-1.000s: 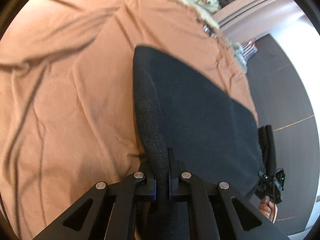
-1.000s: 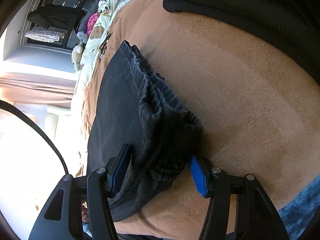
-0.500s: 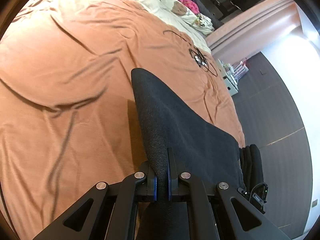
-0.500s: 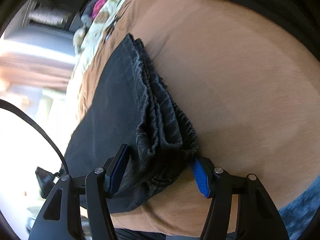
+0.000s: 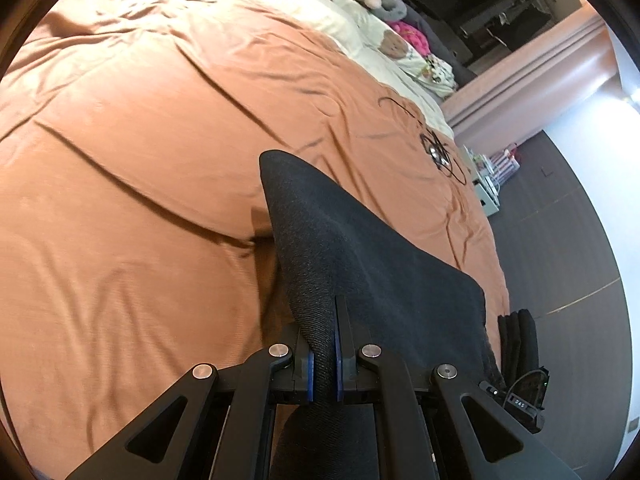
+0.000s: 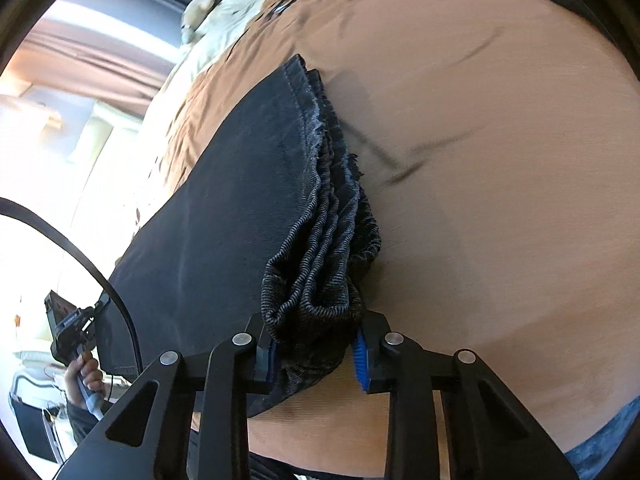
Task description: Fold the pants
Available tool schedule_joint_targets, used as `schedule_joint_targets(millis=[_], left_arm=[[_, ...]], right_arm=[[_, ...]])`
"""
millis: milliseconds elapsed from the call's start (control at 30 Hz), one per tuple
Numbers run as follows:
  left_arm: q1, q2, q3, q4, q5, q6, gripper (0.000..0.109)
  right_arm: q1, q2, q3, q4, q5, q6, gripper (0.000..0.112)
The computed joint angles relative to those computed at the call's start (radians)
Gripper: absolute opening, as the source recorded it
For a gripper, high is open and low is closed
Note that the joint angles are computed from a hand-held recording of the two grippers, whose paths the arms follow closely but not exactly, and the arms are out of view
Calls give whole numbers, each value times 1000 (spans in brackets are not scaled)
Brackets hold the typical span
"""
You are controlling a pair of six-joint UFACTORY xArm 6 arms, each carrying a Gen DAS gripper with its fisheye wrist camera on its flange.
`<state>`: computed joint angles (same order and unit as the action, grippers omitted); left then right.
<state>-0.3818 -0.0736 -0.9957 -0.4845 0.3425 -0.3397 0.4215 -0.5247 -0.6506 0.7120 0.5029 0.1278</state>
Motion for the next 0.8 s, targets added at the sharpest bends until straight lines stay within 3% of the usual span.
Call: schedule_joint_targets(millis=[500, 700, 800], left_arm=[[152, -161, 174, -80, 44, 115, 7], [163, -106, 190, -148, 56, 155, 8], [159, -100, 215, -197, 41, 176, 13]], right_arm=[[83, 174, -129, 10, -17, -67, 24], [75, 167, -136, -175, -23, 30, 32], [69, 141, -138, -372, 1, 144, 42]])
